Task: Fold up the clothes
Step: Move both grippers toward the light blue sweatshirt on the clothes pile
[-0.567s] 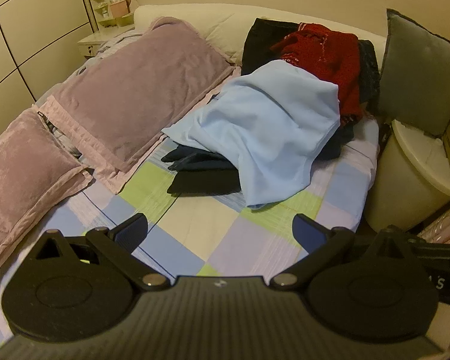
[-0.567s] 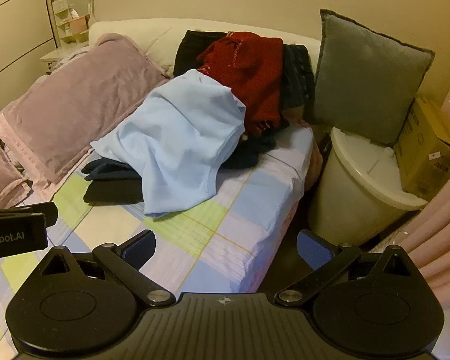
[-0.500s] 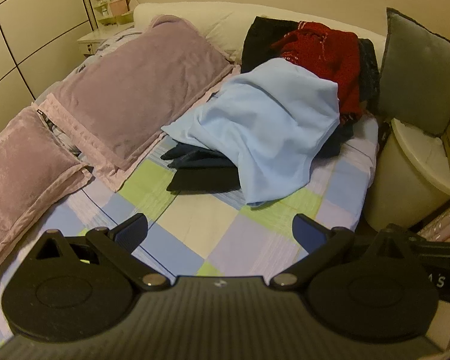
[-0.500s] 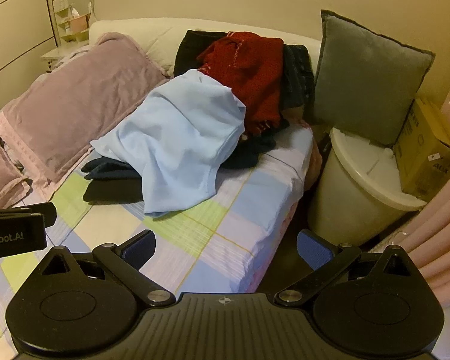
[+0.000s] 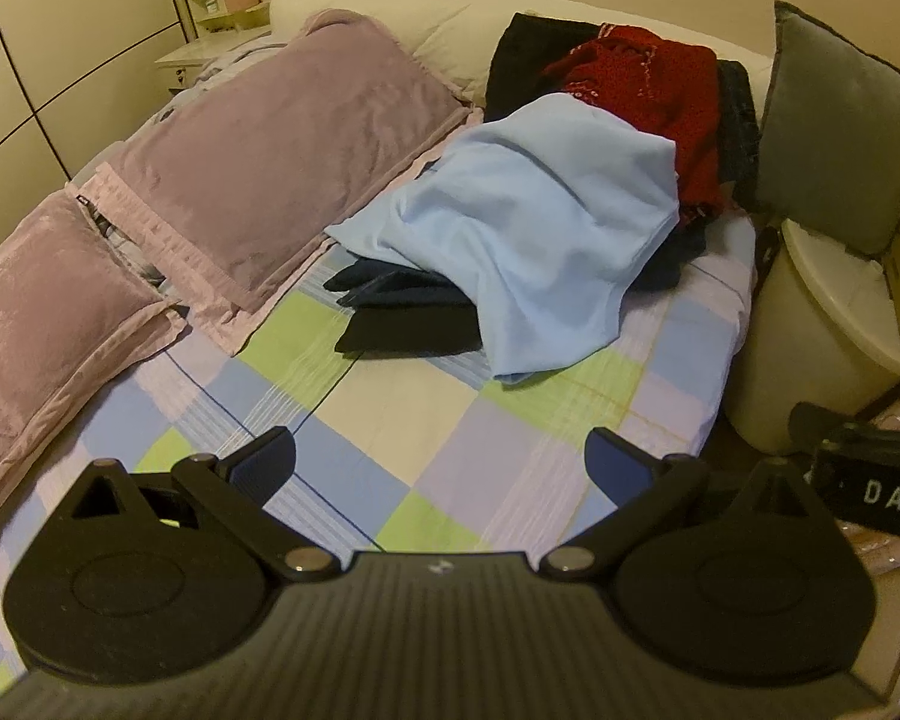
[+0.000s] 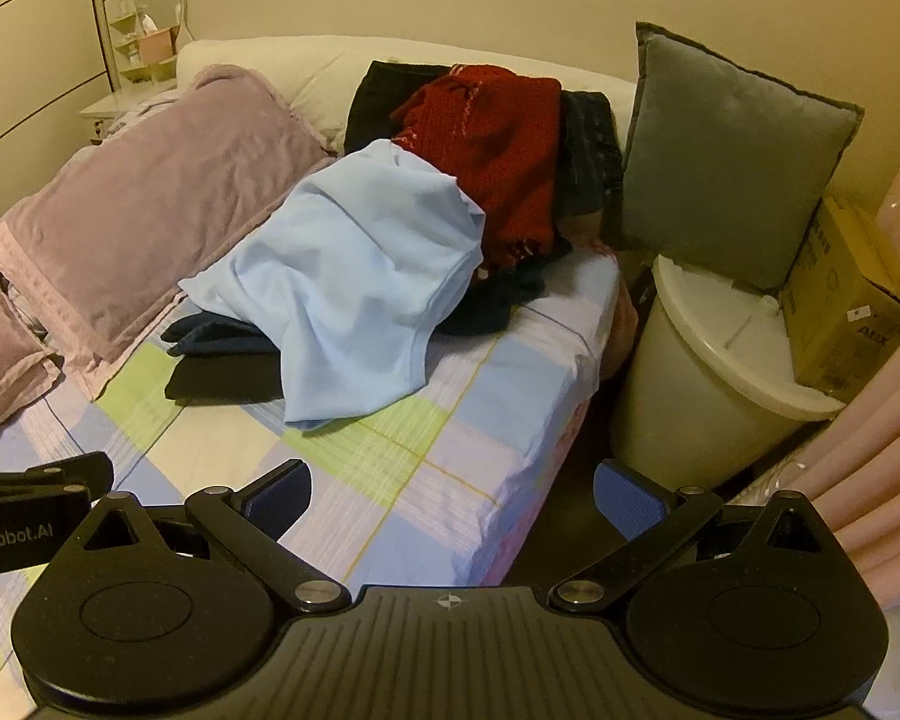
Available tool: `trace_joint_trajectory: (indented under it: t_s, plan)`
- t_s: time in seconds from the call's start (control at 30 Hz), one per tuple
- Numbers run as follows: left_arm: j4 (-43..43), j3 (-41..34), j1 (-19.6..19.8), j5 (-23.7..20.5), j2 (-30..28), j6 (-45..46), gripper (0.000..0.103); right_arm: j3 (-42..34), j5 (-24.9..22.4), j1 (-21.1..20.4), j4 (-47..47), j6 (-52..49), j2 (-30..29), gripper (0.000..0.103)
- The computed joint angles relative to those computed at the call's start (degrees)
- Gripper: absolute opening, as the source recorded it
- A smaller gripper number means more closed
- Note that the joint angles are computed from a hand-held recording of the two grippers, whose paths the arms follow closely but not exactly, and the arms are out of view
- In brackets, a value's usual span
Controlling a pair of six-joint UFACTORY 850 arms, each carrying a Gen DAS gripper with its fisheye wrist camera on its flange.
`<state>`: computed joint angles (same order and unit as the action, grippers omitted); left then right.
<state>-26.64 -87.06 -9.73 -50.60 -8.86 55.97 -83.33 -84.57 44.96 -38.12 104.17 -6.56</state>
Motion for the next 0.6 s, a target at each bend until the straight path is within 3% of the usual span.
trace_joint_trajectory:
  t_s: [0.6]
  plan:
    - [0.13,0.76,0.78,1.31,0.72,-0.78,0.102,-1.41,-1.17,0.22,-0.68,-0.93,-0.27,0.103]
